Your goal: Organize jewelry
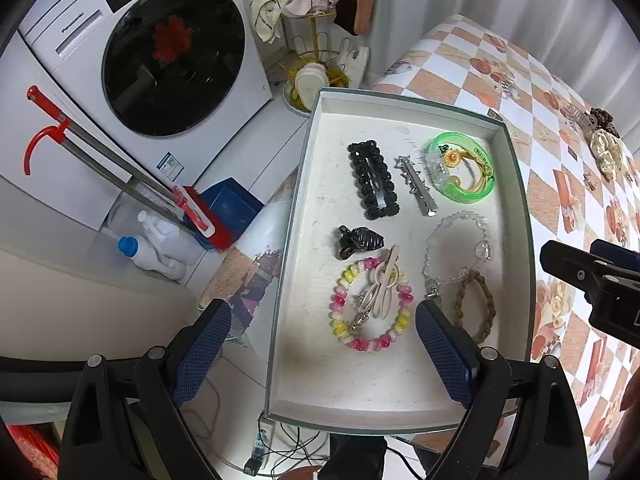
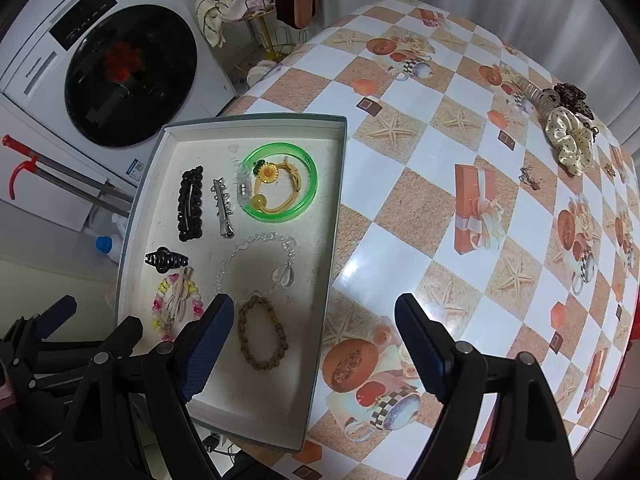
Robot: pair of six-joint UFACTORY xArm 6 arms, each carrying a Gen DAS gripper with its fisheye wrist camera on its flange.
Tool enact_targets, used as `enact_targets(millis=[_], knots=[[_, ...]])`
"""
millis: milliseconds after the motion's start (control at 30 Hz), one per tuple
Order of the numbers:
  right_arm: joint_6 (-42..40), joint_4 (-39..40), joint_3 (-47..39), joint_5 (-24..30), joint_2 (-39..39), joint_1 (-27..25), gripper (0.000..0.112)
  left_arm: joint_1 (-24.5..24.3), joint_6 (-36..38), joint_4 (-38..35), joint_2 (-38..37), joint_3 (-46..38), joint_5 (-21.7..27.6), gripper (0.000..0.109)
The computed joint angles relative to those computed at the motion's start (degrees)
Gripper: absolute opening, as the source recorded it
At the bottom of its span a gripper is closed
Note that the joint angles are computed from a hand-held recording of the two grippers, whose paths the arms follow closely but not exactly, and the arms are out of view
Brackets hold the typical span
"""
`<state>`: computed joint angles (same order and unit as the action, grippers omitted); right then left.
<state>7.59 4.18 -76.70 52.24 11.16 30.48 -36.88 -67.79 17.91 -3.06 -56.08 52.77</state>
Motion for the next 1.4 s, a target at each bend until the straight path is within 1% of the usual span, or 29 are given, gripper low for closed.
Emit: enact_targets(millis=[1400], knots=[[0.58, 0.17, 1.03, -0.26, -0.37, 0.55, 0.085, -0.20, 0.05, -0.27, 0.08, 0.28, 0.03, 0.097]])
